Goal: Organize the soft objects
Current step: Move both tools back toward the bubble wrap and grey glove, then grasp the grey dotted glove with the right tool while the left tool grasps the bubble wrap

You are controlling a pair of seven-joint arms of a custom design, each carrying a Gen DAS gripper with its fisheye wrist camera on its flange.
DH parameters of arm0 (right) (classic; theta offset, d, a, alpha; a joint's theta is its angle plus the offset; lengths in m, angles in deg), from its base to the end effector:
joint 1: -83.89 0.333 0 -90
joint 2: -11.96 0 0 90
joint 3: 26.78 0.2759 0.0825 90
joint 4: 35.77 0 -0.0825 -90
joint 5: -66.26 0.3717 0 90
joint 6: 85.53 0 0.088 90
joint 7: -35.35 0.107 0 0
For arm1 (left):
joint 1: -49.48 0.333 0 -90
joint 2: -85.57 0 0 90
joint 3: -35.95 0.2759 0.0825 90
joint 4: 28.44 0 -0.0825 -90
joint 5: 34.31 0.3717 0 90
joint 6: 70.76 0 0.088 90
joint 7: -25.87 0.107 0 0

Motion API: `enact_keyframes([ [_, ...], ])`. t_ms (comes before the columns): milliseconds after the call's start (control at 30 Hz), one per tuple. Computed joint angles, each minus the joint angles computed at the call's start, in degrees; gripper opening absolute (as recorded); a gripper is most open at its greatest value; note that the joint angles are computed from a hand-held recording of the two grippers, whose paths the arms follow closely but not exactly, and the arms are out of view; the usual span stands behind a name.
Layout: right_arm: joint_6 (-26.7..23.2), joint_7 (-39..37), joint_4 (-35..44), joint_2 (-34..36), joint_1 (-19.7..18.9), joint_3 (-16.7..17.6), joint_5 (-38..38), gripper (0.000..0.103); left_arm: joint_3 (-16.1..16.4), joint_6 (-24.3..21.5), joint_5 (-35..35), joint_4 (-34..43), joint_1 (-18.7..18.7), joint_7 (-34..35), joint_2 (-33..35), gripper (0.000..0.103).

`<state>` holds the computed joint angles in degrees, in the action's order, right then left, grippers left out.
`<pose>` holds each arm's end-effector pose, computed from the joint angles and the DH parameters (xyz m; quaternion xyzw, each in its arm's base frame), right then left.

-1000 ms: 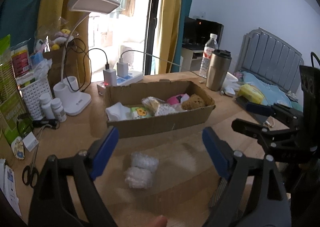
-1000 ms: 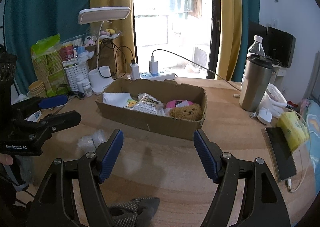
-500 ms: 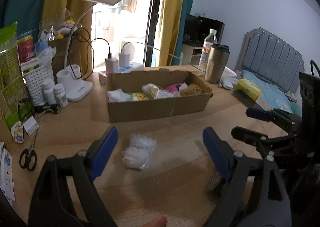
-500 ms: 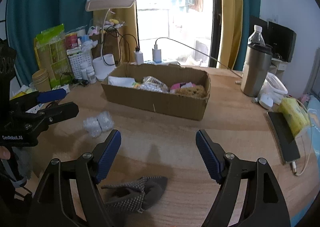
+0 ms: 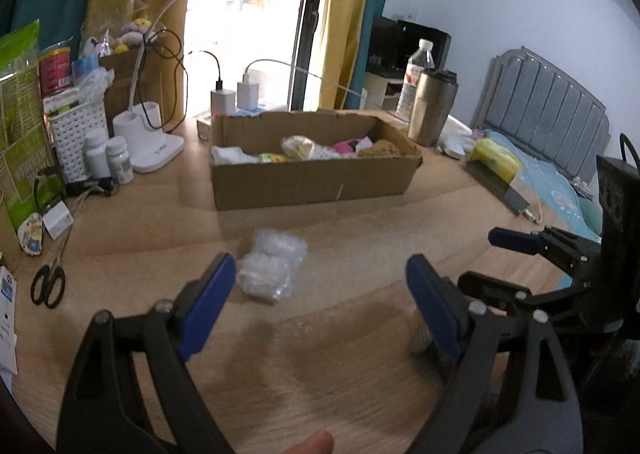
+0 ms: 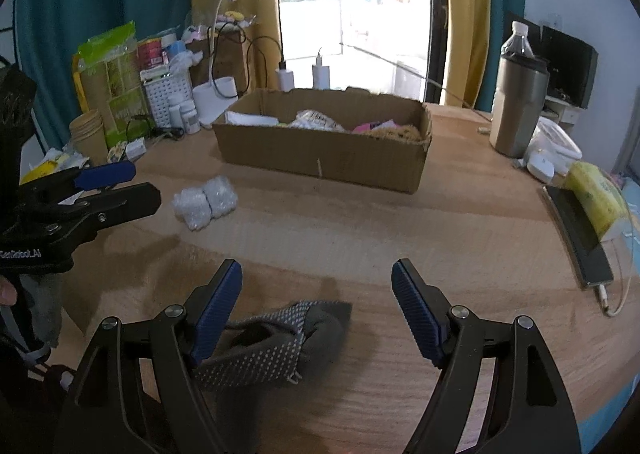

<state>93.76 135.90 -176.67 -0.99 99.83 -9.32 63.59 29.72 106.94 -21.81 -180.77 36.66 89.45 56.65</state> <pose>0.4146 0.2835 0.4530 -0.7696 0.4724 -0.2060 0.3769 0.4021 -0.1602 0.4837 -0.5975 0.6594 -0.3856 0.2439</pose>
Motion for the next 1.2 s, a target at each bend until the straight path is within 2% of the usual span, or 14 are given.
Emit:
enact_keyframes([
  [133,-1.0,-2.8,0.0,0.6,3.5,-2.6,2.6,0.08,0.1,-0.4,-0.2,-0.3,-0.4,0.0,0.1,0.088],
  [233,-1.6,-6.6,-0.1,1.3,7.6,-5.7,6.8,0.08,0.6,-0.9,-0.6,-0.5,-1.1,0.1,0.2,0.088],
  [333,-2.6,-6.7,-0.1,1.8,6.8,-4.8,6.9,0.08,1.1,-1.3,-1.3,-0.7,-1.8,0.3,0.4,0.088],
  [700,-3.9,-8.9,-0.2,3.4,8.3,-5.8,9.5,0.079,1.9,-3.5,-3.8,-0.9,-2.7,1.0,1.6,0.088],
  [767,-4.0,-10.8,0.3,3.9,9.6,-6.8,11.1,0.072,1.4,-3.7,-3.8,-0.8,-2.2,0.9,1.9,0.088],
  [967,-3.7,-10.5,1.1,4.9,8.3,-5.6,8.5,0.062,2.0,-4.2,-4.9,-0.2,-2.4,1.5,3.2,0.088],
  [1200,-4.4,-9.7,4.2,7.5,8.0,-5.7,5.8,0.055,2.6,-4.9,-6.6,0.8,-2.3,2.5,4.8,0.088],
])
